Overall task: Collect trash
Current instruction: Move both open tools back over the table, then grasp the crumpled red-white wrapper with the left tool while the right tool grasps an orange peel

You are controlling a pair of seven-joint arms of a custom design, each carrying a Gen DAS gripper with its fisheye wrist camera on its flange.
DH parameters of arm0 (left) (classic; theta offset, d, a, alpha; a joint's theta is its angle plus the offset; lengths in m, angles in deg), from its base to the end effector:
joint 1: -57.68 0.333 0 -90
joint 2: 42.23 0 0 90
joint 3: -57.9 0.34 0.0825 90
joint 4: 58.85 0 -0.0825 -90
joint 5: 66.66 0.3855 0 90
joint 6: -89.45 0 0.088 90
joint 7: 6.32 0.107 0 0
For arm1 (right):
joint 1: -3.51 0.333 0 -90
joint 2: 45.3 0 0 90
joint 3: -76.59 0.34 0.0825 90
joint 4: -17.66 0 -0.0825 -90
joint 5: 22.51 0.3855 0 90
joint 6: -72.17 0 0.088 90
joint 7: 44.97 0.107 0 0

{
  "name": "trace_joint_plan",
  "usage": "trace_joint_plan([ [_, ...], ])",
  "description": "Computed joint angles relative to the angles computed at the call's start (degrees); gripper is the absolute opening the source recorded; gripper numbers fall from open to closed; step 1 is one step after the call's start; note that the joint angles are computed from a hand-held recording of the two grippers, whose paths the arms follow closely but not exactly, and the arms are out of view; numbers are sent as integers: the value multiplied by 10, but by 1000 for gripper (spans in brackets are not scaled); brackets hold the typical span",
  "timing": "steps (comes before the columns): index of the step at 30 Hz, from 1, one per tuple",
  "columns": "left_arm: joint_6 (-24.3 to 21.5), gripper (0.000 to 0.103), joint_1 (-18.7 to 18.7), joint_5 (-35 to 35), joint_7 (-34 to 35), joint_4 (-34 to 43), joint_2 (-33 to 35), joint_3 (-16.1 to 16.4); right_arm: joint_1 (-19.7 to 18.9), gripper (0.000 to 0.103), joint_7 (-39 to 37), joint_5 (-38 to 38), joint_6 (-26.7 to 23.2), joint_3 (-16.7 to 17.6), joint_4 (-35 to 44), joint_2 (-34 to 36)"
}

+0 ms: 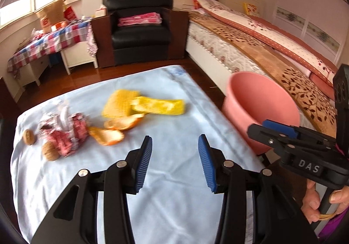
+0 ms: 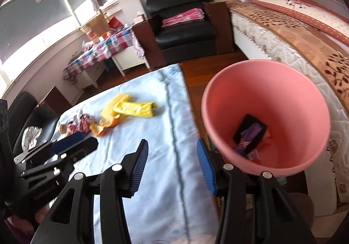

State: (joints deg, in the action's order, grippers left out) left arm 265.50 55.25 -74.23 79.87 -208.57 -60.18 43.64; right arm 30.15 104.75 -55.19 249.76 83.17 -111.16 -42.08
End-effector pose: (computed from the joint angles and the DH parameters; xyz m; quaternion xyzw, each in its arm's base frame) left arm 0.4371 -0.1251 0.4672 -0.6169 0.6926 -0.3022 0.2201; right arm 0.4544 0.3504 0.4495 -0.6812 0.6194 -0.1074 0.3753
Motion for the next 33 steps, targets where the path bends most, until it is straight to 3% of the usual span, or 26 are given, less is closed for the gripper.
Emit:
trace_joint_plan([
  [11,9,44,93,14,-9,-39,-30,18,27,46,-108,80,-19,26,57,55],
  [16,14,44,115,12,4,-26,-16,39,25,46,-160,126,-27,41,74,73],
  [18,9,44,99,-1,24,-11,1,64,23,46,-179,142,-29,45,79,80],
  [27,-18,44,120,11,33,61,95,77,22,46,-254,198,-47,63,111,109],
  [31,-36,44,87,-46,91,84,120,110,21,46,-278,218,-52,71,121,121],
  [33,-43,33,64,-111,151,87,121,126,17,46,-291,230,-53,77,126,126],
])
